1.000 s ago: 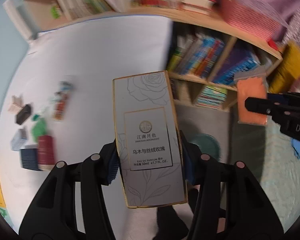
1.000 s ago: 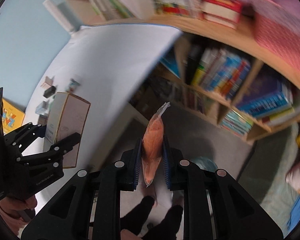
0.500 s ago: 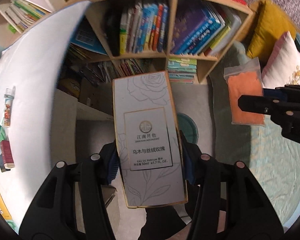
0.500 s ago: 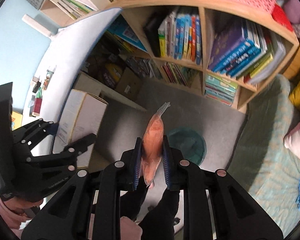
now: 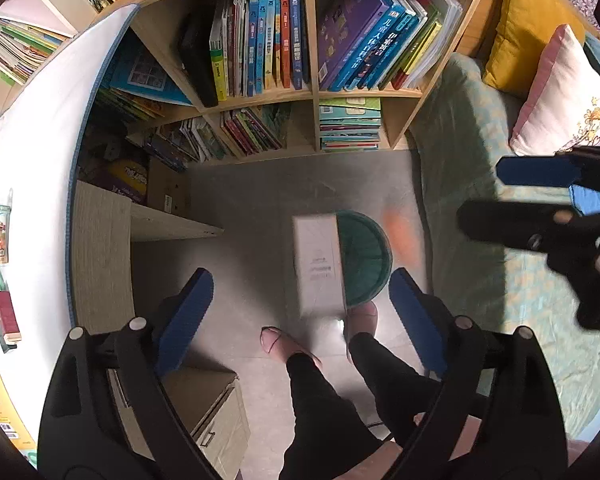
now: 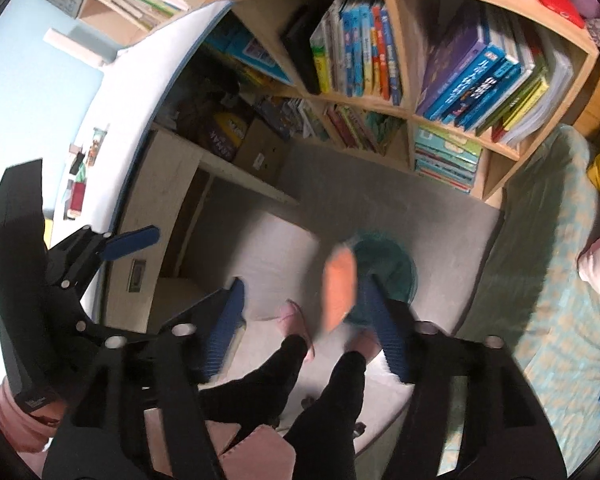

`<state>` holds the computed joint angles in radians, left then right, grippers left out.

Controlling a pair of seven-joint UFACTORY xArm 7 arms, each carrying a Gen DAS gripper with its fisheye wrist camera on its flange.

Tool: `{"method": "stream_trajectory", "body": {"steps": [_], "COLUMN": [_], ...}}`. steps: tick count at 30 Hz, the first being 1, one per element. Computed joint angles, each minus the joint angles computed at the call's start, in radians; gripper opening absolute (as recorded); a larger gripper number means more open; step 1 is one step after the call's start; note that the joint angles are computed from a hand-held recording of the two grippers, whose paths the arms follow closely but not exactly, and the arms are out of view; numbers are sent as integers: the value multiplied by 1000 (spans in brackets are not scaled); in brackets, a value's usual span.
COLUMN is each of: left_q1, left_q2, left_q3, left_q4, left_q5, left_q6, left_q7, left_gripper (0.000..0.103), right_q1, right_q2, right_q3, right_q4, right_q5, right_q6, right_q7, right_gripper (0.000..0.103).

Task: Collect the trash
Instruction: 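Open both grippers to drop the box and sachet into the bin, then move both open grippers back over the table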

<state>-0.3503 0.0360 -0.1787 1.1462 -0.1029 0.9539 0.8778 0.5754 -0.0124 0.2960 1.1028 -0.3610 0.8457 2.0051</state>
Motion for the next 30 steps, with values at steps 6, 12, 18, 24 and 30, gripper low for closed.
{"method": "stream_trajectory", "body": {"steps": [6, 12, 18, 24, 30], "left_q1": [7, 16, 28, 55, 100], "left_q2": [13, 25, 48, 79, 126], "left_q3": [4, 9, 16, 35, 69], "left_q4": [24, 56, 103, 165, 248], "left_q5": [-2, -15, -14, 7, 54], "left_q6": [19, 25, 25, 29, 20], "left_q7": [0, -10, -43, -100, -199], "left_gripper": [90, 90, 90, 90, 91], "right_q1": [-8, -16, -29, -45, -56], "right_q2": [-16, -15, -7, 39, 140], "right_q3": [0, -2, -13, -34, -66], "right_q4": [-8, 0, 15, 69, 206], "right_q5": [4, -4, 4, 9, 47], "right_q6": [9, 16, 6, -28, -40], "right_q7": [-6, -22, -96, -256, -529], "right_gripper": [65, 67, 67, 74, 74]}}
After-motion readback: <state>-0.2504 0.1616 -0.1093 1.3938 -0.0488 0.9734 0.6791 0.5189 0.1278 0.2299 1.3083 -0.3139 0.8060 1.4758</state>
